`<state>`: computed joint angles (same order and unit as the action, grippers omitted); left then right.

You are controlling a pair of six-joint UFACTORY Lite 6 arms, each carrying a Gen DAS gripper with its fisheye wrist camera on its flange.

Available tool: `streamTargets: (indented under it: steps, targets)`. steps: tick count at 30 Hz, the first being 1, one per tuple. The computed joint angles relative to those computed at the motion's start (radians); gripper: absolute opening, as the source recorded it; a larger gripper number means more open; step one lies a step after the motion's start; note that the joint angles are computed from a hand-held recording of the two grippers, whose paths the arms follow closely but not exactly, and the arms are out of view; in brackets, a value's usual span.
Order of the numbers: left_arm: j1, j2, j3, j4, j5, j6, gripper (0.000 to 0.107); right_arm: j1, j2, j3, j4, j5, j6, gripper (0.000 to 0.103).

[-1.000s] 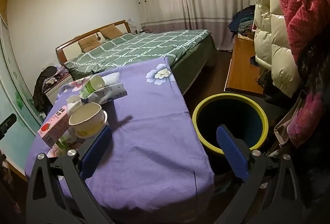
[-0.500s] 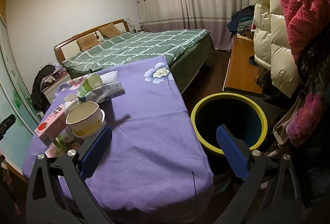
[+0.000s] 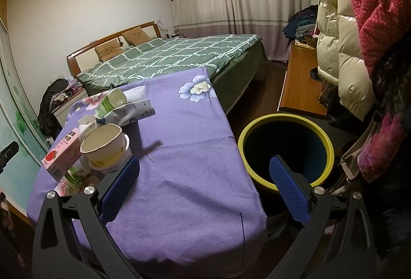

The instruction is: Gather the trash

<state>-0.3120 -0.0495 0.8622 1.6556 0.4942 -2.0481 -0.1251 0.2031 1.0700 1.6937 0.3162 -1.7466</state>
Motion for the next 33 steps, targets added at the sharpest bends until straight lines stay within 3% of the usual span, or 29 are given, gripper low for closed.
streamTargets:
  steps: [33]
  targets:
    - [0.003, 0.002, 0.005, -0.01, -0.003, 0.012, 0.099, 0.005, 0.011, 0.003, 0.013, -0.003, -0.012, 0.097]
